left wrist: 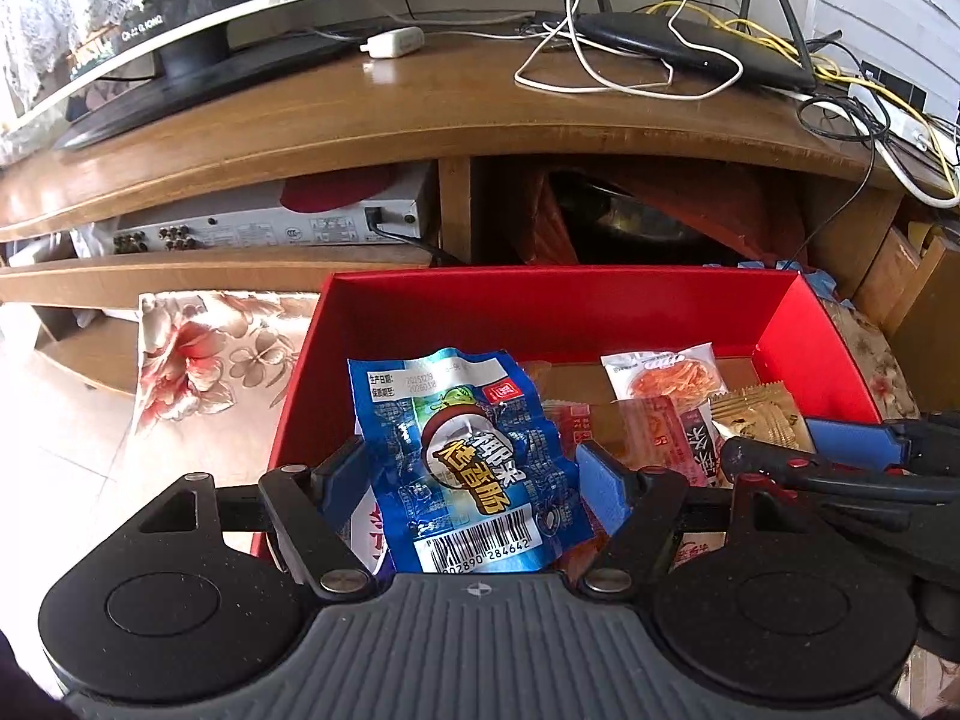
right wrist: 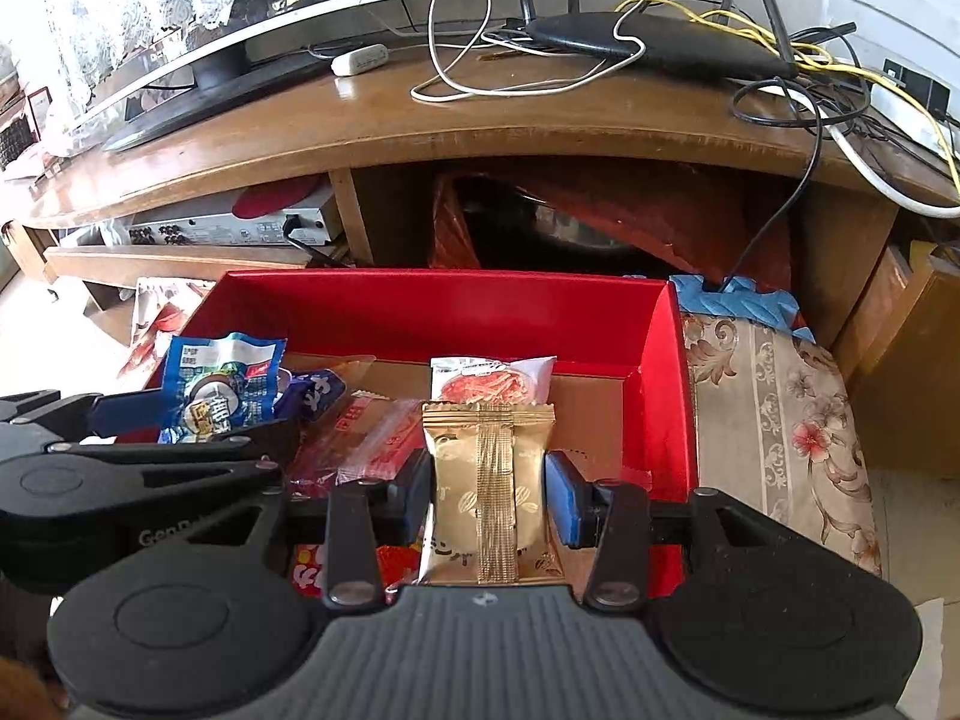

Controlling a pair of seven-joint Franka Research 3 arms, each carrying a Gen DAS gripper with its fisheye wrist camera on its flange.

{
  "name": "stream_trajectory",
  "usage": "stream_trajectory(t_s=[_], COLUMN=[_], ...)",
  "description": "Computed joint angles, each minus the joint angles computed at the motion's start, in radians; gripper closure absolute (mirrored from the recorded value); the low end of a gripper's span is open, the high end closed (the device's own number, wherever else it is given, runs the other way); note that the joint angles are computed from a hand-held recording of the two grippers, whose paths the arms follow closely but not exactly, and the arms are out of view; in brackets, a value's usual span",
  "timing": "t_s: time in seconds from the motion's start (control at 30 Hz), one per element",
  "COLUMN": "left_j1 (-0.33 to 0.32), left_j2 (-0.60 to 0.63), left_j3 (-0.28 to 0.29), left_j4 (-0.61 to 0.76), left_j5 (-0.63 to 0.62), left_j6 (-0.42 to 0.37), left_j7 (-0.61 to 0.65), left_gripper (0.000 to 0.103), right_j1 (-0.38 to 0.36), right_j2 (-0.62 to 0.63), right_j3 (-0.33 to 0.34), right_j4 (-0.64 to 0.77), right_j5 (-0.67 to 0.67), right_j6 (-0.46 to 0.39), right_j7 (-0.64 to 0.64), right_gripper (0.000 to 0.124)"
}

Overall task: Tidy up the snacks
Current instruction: 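Lower both snacks into the red box and open both grippers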

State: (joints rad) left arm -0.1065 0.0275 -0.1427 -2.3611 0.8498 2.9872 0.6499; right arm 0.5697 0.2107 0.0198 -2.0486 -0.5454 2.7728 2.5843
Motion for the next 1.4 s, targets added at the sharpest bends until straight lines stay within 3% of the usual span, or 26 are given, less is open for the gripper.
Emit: stream_trajectory(t_s=[0.4, 1.03, 1.4], left_j1=[-0.005, 0.007, 0.017], left_j2=[0.002, -0.029, -0.071], left_j3=[0.002, -0.009, -0.022], left_j4=[0.004, -0.034, -0.067], left_j5=[0.054, -0.056, -0.096], left_j6=[-0.024, -0.025, -0.037], left_j7=[-0.036, 0.055, 0.090], left_gripper=[0.024, 0.022, 0.018], right_j1=[0.013, 0.002, -0.008], right_j2=[0.008, -0.008, -0.038], right_j3=[-0.004, 0.020, 0.038], right_j4=[0.011, 0.004, -0.018], right_j5=[-0.041, 0.011, 0.045], right_j6=[-0.023, -0.049, -0.059], right_j7=[0.006, -0.037, -0.058], right_gripper=[0.080, 0.078, 0.070])
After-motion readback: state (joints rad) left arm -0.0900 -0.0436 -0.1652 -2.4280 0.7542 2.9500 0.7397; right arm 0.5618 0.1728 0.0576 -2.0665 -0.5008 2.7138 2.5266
